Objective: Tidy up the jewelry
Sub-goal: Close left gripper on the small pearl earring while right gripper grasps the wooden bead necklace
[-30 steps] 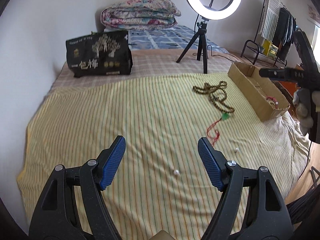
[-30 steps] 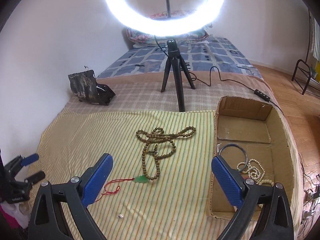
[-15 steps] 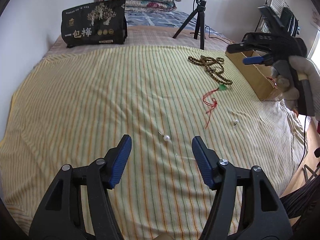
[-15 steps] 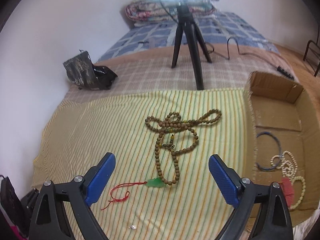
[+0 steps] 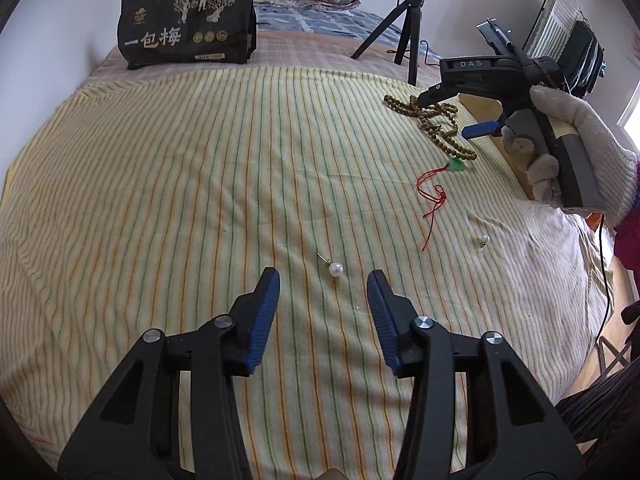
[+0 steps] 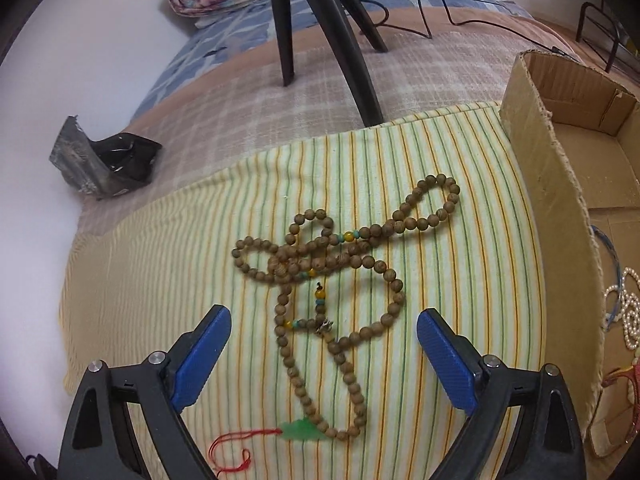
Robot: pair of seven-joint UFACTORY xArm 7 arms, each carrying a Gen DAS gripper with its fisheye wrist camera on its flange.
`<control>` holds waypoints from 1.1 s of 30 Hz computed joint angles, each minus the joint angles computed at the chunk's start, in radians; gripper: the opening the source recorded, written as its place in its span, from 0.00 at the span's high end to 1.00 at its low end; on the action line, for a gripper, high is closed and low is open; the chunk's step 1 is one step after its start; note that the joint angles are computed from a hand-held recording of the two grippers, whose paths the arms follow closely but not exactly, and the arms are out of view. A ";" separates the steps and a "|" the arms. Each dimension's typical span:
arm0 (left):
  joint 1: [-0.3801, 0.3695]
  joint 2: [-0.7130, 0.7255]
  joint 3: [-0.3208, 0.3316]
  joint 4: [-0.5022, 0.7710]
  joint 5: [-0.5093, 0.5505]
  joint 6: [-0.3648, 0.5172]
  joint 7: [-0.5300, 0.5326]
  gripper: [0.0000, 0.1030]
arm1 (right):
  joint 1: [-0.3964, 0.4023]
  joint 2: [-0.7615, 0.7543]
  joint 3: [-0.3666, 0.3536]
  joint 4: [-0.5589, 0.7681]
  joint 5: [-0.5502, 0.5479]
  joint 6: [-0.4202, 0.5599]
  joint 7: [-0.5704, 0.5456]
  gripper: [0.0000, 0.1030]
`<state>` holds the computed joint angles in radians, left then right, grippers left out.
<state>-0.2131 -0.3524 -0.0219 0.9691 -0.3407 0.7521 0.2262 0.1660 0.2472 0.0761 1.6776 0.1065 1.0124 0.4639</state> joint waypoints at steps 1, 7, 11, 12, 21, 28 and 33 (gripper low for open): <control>-0.002 0.008 0.000 0.004 -0.003 0.003 0.001 0.55 | 0.000 0.005 -0.001 0.003 -0.001 -0.001 0.003 0.07; -0.001 0.046 -0.015 0.026 0.010 0.008 -0.018 0.57 | 0.006 0.039 -0.004 0.036 -0.026 -0.006 0.001 0.04; 0.001 0.059 -0.019 0.033 0.017 0.016 -0.031 0.69 | 0.018 0.074 -0.006 0.076 -0.055 0.007 -0.002 0.03; 0.000 0.060 -0.020 0.033 0.017 0.014 -0.029 0.69 | 0.019 0.080 -0.005 0.084 -0.055 0.006 -0.005 0.03; -0.004 0.087 -0.026 0.042 0.021 -0.003 -0.024 0.83 | 0.038 0.183 -0.004 0.229 -0.070 0.064 -0.035 0.06; -0.006 0.092 -0.026 0.041 0.015 -0.018 -0.017 0.92 | 0.103 0.220 -0.034 0.291 -0.217 0.140 -0.073 0.28; -0.006 0.093 -0.025 0.038 0.009 -0.026 -0.013 0.92 | 0.096 0.182 -0.027 0.243 -0.221 0.103 -0.119 0.74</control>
<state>-0.2194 -0.2592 -0.0473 1.0072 -0.3313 0.7258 0.2136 0.2620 0.4296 0.0494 1.9202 -0.1143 1.1149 0.3447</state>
